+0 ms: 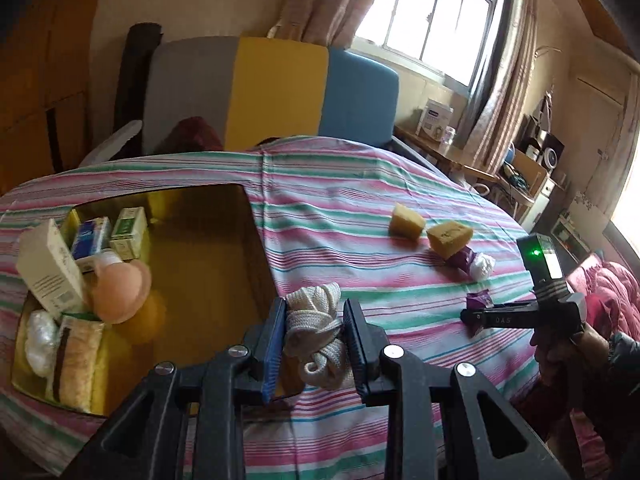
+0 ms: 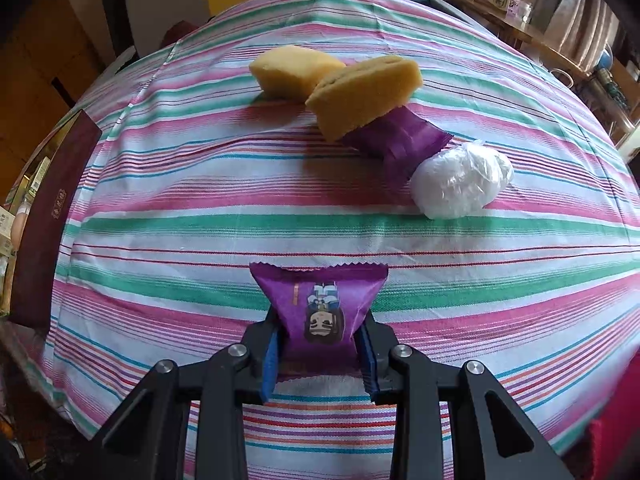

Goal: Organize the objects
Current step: 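Carry the white rope bundle into the tray and open the left gripper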

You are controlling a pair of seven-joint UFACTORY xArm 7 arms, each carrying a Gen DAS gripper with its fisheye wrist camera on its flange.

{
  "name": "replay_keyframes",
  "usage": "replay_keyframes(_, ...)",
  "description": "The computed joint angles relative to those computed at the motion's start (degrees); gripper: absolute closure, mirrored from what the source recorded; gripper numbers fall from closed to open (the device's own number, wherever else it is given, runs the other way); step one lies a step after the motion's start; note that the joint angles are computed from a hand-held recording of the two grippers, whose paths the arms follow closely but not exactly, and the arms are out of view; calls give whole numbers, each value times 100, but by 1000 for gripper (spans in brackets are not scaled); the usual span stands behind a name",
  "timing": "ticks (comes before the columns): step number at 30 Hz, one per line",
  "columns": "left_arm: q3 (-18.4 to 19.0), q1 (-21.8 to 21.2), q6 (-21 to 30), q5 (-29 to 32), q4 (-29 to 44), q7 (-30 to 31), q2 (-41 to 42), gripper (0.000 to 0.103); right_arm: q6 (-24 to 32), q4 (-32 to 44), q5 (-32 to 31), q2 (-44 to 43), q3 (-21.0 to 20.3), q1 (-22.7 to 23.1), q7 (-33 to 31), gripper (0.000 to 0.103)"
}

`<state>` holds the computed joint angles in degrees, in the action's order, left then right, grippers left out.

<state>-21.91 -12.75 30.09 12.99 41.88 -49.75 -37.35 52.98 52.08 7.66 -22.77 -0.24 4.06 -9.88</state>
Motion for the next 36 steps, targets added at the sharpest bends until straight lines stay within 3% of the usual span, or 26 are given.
replay_keyframes(7,673,276,826,-289,-856,44,-1475,74,-207,-70,-97,36,102,32,98,70)
replay_keyframes(11,1016,540,1118,-432,-1186,260,-1897,74,-189,-121,-107,-56,54,32,51,70)
replay_keyframes(19,876,657,866,-597,-1135,564,-1027,74,-313,-90,-150,81,122,85,175,70)
replay_keyframes(22,549,870,1195,-260,-947,434,-693,74,-549,-21,-207,363,275,152,406,70)
replay_keyframes(32,450,747,1412,177,-1131,35,-566,73,-578,19,-320,433,284,216,517,70)
replay_keyframes(36,599,630,1184,108,-1261,-22,-714,57,-570,28,-356,445,290,221,572,70)
